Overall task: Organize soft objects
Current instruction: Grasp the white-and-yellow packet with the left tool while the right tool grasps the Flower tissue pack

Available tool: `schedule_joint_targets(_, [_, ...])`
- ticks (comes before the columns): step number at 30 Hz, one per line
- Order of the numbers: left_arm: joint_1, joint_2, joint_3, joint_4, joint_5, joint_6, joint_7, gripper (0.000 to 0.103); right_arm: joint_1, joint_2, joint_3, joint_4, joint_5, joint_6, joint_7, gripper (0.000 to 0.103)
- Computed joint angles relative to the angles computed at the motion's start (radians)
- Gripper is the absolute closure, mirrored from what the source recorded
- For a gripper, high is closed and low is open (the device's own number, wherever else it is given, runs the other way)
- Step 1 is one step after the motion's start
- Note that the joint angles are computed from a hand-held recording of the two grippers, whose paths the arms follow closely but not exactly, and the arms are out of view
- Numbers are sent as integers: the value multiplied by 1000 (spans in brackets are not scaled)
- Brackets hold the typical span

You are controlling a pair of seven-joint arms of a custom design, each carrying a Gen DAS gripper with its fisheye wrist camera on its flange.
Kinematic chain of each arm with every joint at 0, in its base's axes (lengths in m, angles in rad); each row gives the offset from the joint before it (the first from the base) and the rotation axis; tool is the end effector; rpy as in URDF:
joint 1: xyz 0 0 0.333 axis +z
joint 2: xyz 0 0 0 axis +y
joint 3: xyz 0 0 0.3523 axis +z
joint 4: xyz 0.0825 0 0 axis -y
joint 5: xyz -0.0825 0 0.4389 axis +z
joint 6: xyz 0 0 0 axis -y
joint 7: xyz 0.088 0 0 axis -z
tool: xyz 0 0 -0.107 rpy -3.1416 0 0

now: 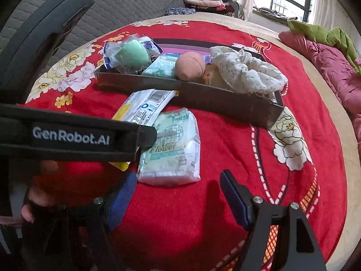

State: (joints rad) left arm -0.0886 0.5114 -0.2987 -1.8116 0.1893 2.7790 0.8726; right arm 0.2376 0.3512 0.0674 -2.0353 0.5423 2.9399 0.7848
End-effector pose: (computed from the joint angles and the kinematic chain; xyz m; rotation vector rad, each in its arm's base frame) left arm 0.6980 -0.2669 0.3180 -2.3152 1.8513 -0.7190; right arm 0.6630 0.1710 0.3209 -2.2892 1.2403 -0.4194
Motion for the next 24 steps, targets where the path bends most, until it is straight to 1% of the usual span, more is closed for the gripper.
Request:
schedule_joint_targets(2, [3,3,0,2,0,4,1,24,14,12,-12,11,-15,5,18,27])
schedule_joint_targets(4, [8,7,-2,3,-3,11,2,24,14,28,-9,25,-16,18,18,27])
schedule_joint_targets(8, [29,12,-19,-5,-22,31,16,24,32,56,-25,52,-41,27,46,27])
schedule_joint_targets(12, [41,16,-30,-7,-32,42,26,24,31,80,-19,70,-47,52,39,27])
schedule_joint_targets(14, [50,18,-38,-11,-40,49,34,24,12,85,1,74,-36,60,15,28])
schedule_joint_targets(15, [53,16,-40,-16,-43,54,35,24,7,85,6,73,-33,63,5,34])
schedule_joint_targets(16, [55,19,-43,-14,-45,54,38,24,3,85,11,70,-29,72,-8,44])
schedule_joint_targets(18, [57,20,-43,-16,-46,57,40,24,4,82,5,67,-30,78,-16,49])
schedule_joint_targets(20, [47,23,-35,-9,-39,53,32,24,10,79,-7,69,-31,70,-9,51])
schedule_joint_targets(22, [42,30,-30,1,-34,47,29,24,4,76,-7,68,-26,71,-12,53])
schedule_joint_targets(24, [38,35,-25,5,-30,52,19,24,15,71,-28,66,-35,75,7,55])
